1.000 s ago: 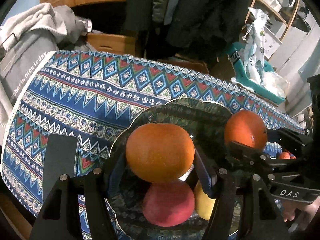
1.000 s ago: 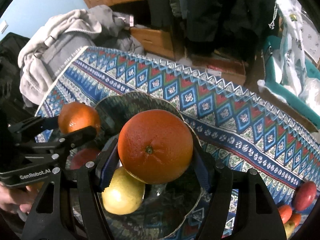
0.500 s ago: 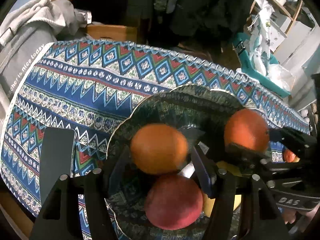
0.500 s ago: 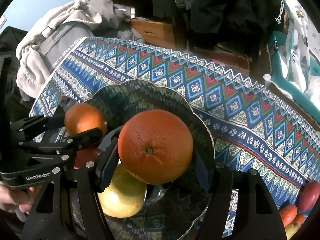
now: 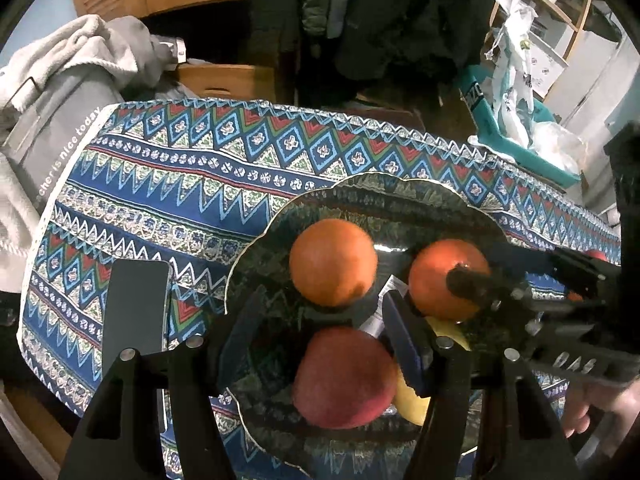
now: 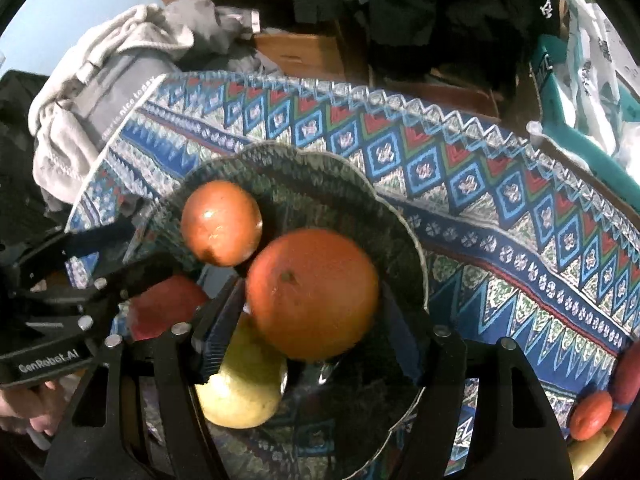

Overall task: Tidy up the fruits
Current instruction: 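Lower both oranges into the glass bowl and open both tools, then move both tools back from the bowl toward the remaining fruit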

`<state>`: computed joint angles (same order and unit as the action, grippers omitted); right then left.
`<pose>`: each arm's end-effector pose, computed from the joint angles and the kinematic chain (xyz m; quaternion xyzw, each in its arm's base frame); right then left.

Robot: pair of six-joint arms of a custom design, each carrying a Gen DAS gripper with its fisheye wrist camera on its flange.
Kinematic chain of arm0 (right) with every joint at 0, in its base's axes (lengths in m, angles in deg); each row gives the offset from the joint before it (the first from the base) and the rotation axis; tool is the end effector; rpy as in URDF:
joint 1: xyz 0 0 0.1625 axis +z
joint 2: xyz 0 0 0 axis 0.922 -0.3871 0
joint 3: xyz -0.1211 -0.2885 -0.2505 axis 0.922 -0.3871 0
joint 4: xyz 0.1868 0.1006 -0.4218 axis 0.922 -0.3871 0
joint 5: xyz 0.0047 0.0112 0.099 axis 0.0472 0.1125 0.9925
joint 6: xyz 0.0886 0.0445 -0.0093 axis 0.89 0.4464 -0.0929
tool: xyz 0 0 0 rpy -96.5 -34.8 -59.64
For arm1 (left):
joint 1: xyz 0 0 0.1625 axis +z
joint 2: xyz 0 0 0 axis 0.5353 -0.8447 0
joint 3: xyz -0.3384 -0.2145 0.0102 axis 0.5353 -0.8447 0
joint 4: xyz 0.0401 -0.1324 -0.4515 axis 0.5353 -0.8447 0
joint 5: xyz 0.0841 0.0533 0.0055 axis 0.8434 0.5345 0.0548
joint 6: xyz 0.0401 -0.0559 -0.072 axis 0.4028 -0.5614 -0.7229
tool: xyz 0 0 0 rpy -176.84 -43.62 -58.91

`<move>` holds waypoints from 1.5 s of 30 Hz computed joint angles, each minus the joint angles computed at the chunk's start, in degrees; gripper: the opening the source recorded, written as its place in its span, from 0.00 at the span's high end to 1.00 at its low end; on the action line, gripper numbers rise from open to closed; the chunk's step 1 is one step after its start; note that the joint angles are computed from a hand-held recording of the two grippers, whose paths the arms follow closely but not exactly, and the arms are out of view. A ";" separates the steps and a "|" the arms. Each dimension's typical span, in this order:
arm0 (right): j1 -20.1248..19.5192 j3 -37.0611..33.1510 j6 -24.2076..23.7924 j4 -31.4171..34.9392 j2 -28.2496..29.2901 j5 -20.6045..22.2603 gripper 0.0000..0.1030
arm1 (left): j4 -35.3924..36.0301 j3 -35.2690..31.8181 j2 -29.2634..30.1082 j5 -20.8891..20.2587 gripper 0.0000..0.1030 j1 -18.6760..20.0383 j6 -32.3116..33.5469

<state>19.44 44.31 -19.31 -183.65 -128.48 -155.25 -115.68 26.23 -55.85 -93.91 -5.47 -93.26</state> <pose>0.0766 -0.5170 0.2690 0.3846 -0.9121 -0.0234 0.1401 -0.3601 -0.4075 0.0064 -0.1255 0.8806 -0.2775 0.3630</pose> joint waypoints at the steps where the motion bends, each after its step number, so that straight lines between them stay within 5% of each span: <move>1: 0.01 -0.46 0.55 0.61 -0.25 1.14 0.33 | 0.11 -0.03 -0.13 -0.02 0.35 -0.22 -0.25; 9: 1.50 -2.26 2.49 1.11 -2.25 2.49 0.33 | 0.04 -0.93 -0.54 1.28 0.32 -2.22 -0.44; 19: 1.83 -2.83 -0.55 -1.21 -7.08 1.13 0.33 | -1.90 -6.19 3.46 3.01 0.28 -4.22 5.65; 45: -4.62 -7.37 -7.25 -0.30 -16.40 0.51 0.26 | -6.55 -19.11 15.33 2.72 0.22 -6.54 21.10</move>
<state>14.82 36.94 -26.56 -183.95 -144.88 -154.74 -122.22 7.12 -40.52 -91.19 -12.01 -72.16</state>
